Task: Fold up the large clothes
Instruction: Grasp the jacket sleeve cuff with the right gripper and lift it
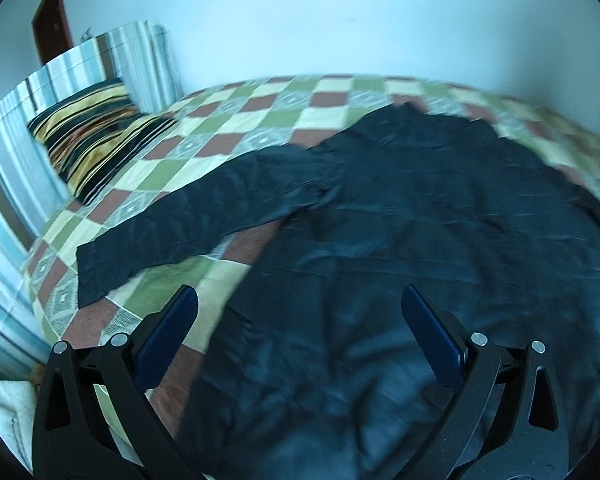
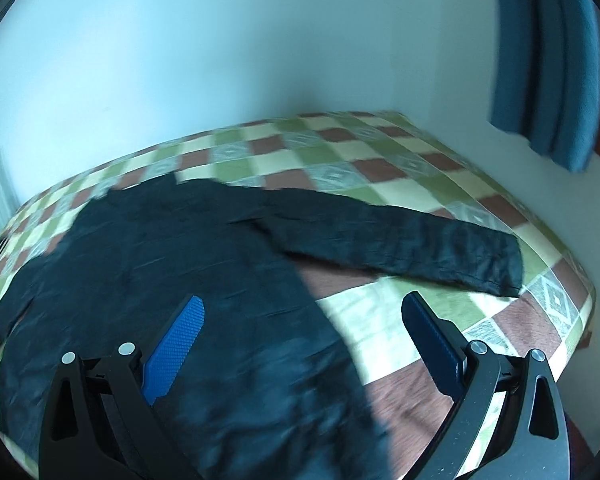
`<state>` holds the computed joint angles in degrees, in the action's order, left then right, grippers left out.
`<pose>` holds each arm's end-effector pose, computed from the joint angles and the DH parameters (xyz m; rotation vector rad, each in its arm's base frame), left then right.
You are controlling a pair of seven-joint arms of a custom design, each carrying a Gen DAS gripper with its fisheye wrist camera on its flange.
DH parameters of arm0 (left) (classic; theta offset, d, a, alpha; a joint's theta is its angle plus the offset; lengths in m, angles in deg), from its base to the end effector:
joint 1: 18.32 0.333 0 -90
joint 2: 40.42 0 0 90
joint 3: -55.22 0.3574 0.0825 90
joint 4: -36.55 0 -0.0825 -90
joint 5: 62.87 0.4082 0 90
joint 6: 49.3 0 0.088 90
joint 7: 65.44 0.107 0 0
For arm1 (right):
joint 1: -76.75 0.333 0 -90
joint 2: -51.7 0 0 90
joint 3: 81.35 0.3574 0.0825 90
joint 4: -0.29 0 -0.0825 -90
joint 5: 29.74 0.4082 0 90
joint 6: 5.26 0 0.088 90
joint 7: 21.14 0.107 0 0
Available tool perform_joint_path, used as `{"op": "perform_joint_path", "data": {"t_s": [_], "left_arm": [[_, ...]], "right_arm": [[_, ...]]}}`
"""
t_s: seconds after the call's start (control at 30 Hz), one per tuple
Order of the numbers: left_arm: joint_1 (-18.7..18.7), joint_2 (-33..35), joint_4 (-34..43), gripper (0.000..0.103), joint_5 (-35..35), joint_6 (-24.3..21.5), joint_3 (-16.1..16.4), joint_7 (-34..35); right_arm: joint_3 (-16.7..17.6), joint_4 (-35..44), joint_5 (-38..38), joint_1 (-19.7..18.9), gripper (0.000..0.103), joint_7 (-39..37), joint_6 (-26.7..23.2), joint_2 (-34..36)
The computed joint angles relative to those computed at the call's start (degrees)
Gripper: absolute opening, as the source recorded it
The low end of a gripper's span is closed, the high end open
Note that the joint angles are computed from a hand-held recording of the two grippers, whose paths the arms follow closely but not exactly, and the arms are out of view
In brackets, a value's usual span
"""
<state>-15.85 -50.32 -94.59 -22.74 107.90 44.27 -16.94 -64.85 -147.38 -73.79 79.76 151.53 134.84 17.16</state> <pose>0.5312 -0.1095 0.5126 -1.7254 1.7241 -0.4863 0.3782 0.1454 0.5243 -1.1625 2.2332 -0.9805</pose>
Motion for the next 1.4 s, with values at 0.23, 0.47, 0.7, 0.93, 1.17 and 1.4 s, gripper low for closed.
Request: {"op": "perform_joint_path", "data": {"t_s": [0.23,0.47,0.7,0.93,1.17,1.4], "left_arm": [[-0.25,7.96,6.93,0.101,8.01,-8.01,1.33,-8.69],[-3.09,11.89,8.85,0.101,8.89,-11.64,4.18,-9.95],[-4.06,12.89,8.85,0.101,10.45,-11.42,5.18,-11.51],[-4.58,13.33,8.89,0.101,11.87,-11.81,5.45,-12.88],[-4.75,13.66,8.77,0.101,12.3,-11.51,5.64,-13.76],[-4.59,13.48,8.26,0.101,12.85,-10.55,5.8,-14.67]], "right_arm": [[-7.56,-6.41,-0.94,-9.35,0.098,2.74,2.7,-2.38],[-11.36,-11.78,0.36,-20.71,0.098,6.76,9.78,-3.73],[-14.54,-12.49,0.77,-28.53,0.083,2.96,17.94,0.4],[-14.77,-13.92,7.58,-31.04,0.071,-3.04,24.26,4.96],[-10.14,-12.39,7.58,-32.78,0.014,-3.99,22.3,4.49],[-3.67,-11.3,7.27,-35.55,0.007,-1.31,27.68,-1.27]]}}
